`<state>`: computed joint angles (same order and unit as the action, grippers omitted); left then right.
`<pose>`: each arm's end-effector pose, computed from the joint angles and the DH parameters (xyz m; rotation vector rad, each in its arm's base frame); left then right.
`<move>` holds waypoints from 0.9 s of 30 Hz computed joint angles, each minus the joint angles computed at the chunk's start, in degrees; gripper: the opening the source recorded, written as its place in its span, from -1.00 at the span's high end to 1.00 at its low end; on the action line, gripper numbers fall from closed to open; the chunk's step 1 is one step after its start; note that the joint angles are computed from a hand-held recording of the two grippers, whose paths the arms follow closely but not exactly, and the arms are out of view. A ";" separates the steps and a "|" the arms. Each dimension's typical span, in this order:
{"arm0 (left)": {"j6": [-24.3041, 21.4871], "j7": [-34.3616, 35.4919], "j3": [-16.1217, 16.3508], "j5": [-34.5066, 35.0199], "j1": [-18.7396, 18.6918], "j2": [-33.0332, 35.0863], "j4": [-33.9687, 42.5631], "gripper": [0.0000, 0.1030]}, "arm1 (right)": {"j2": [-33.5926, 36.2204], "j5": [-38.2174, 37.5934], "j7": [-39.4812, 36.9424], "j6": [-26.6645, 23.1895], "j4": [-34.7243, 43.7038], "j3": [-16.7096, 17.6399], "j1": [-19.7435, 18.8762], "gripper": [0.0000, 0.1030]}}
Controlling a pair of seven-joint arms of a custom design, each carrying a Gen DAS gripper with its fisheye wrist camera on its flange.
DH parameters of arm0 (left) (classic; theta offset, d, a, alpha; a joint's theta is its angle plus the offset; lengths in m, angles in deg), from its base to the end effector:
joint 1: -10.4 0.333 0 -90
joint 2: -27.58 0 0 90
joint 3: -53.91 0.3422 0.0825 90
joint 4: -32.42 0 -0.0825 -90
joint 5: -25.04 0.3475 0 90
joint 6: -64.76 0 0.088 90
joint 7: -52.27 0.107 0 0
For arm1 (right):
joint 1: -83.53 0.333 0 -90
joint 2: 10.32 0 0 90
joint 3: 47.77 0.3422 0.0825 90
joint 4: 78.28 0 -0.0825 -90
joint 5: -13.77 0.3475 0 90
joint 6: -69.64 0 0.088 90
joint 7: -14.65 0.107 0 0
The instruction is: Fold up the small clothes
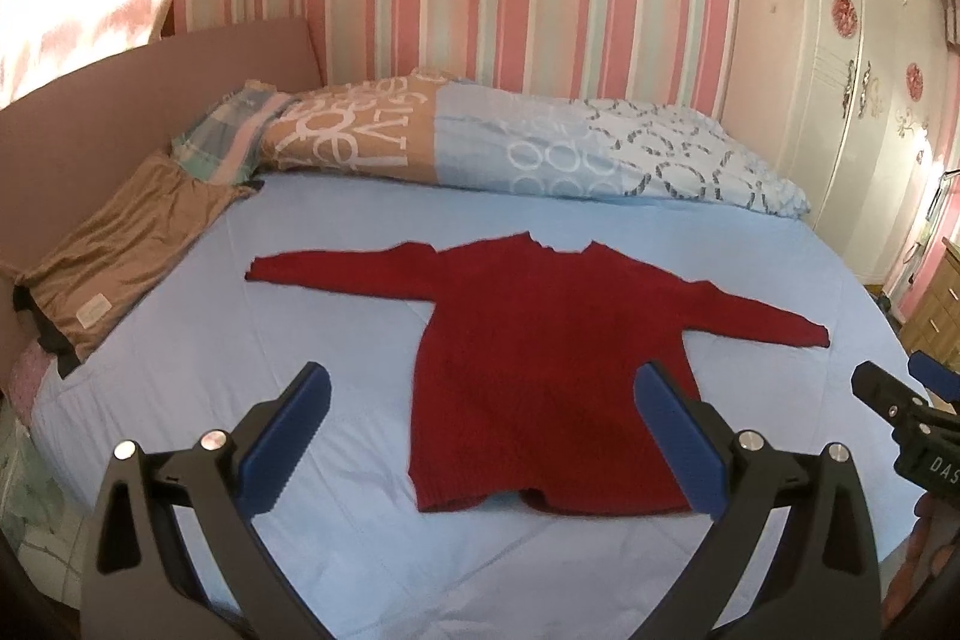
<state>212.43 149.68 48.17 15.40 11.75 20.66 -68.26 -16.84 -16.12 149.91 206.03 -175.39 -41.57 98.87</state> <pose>0.5297 -0.0424 0.7497 -1.5858 1.7791 -0.9624 0.4929 0.1943 0.7508 -1.5088 1.8065 -0.8220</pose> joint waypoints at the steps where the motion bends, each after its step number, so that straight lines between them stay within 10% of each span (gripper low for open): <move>1: -0.19 0.20 0.07 -0.42 -0.08 0.13 0.17 -0.97 | 0.10 -0.41 -0.04 -0.43 0.13 0.06 -0.06 -0.94; 27: 1.45 -0.71 -0.85 2.58 -1.68 9.13 7.12 -0.97 | 4.99 -3.37 -1.49 3.37 1.61 -3.98 -3.68 -0.94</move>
<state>213.88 148.97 47.33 17.98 10.08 29.80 -61.13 -11.85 -19.49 148.43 209.40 -173.78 -45.56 95.19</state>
